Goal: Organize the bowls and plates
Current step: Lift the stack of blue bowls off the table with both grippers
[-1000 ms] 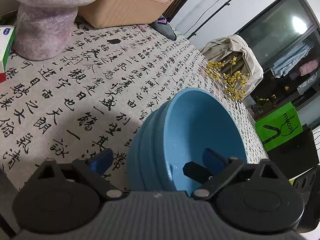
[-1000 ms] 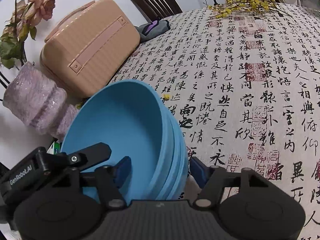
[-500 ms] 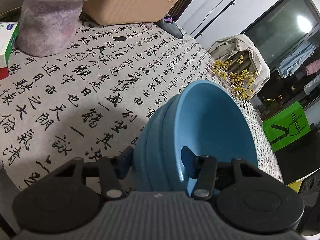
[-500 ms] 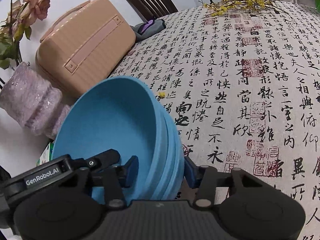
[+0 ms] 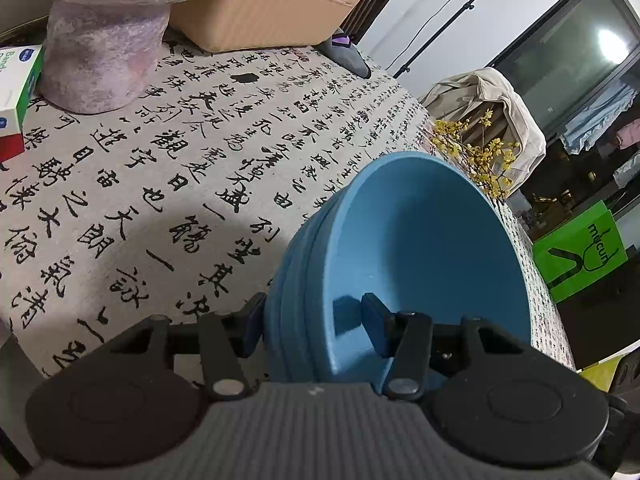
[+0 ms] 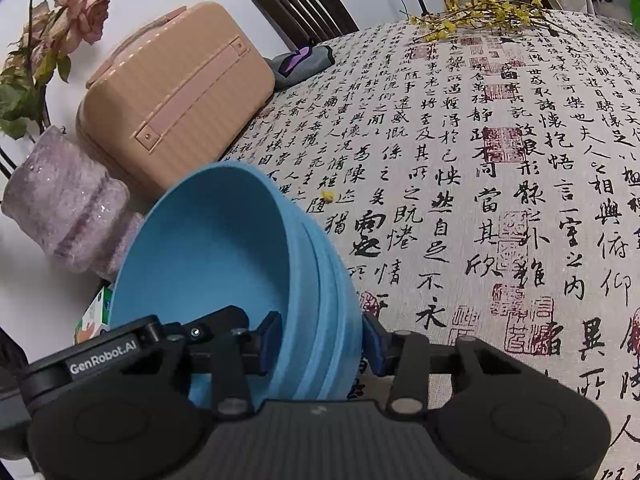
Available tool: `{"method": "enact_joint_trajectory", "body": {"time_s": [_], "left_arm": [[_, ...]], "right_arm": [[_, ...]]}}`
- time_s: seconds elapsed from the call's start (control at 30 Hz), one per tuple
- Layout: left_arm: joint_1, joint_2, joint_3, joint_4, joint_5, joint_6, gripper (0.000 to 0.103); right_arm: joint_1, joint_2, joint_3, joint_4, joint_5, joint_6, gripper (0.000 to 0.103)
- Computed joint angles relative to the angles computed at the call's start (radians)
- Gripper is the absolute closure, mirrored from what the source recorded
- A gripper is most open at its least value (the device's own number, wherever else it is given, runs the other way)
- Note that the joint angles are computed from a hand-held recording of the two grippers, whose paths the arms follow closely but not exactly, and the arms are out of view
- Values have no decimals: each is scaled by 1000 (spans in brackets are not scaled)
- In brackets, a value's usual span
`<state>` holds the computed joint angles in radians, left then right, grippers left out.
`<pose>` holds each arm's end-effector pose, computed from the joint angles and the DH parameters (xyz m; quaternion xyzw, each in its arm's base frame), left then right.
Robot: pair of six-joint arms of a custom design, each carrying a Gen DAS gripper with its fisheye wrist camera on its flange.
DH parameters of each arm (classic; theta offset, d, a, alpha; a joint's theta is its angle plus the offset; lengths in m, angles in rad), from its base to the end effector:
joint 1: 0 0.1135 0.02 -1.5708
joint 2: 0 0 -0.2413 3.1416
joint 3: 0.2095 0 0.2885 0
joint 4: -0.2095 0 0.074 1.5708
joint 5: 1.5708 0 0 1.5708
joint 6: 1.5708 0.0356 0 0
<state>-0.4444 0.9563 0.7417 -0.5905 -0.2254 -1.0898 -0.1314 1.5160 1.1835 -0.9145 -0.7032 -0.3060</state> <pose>0.2244 -0.0980 0.2308 -0.3321 0.8608 -0.1825 0.3396 0.3255 -0.0198 0.2231 -0.1361 0.9182 0.2990 0.2215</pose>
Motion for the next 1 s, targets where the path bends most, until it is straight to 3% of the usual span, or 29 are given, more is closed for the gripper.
{"method": "enact_joint_trajectory", "body": {"time_s": [1.0], "left_arm": [[-56,28,44,-23,-44,-14,51]], "right_arm": [[-55,-27,0,-45,-29,-35,61]]}}
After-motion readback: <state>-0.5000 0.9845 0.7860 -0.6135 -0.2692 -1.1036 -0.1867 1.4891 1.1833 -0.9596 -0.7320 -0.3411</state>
